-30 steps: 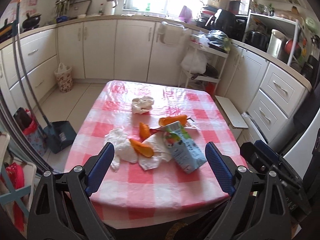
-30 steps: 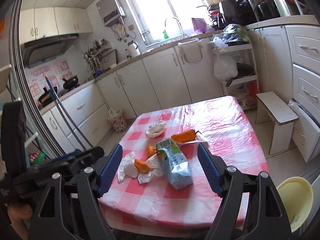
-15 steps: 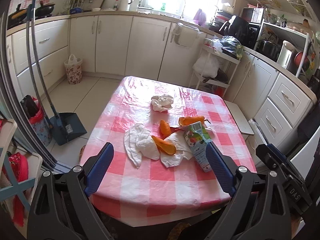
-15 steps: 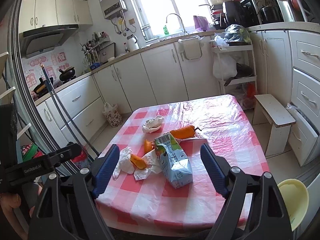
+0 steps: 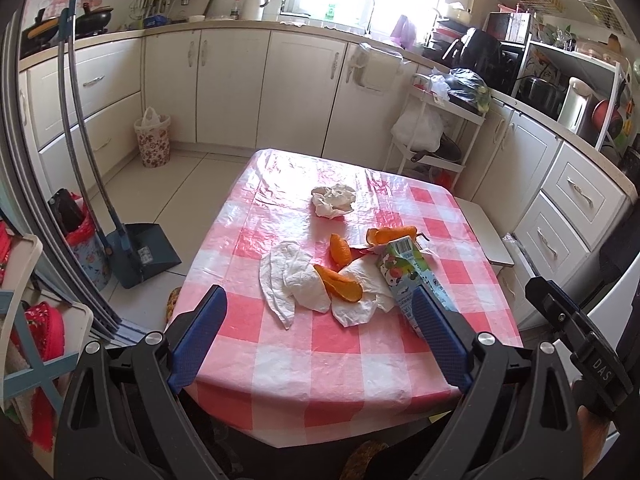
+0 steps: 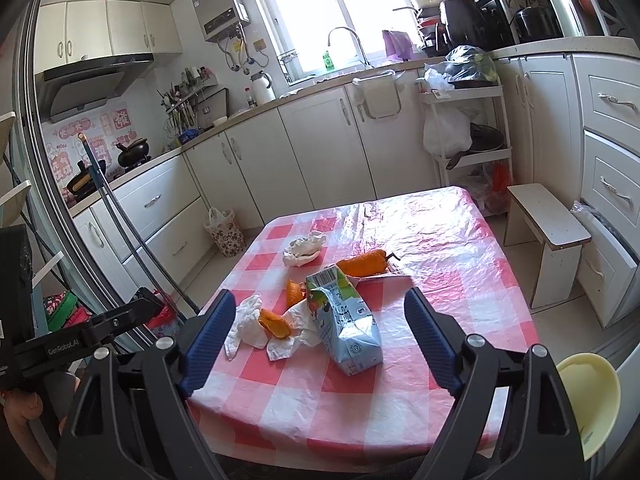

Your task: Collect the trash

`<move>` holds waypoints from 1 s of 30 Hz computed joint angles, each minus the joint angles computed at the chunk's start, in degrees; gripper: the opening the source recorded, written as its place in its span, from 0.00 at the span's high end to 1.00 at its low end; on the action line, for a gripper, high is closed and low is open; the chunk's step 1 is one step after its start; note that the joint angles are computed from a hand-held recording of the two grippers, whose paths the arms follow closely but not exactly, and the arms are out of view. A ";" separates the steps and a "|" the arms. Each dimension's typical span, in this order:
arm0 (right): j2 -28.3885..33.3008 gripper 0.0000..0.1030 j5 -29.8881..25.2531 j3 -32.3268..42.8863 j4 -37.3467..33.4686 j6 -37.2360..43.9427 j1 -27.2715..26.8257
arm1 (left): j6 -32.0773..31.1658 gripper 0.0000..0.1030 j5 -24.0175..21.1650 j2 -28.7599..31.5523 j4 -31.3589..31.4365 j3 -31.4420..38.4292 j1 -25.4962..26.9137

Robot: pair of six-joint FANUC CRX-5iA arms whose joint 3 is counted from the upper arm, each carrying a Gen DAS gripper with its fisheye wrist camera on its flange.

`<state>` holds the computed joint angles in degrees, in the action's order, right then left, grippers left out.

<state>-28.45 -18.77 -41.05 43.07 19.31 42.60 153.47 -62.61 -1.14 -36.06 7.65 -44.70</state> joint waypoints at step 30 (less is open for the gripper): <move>3.88 0.19 2.66 3.82 -6.64 7.25 -3.41 | -12.86 0.11 2.97 4.38 13.09 -5.10 11.72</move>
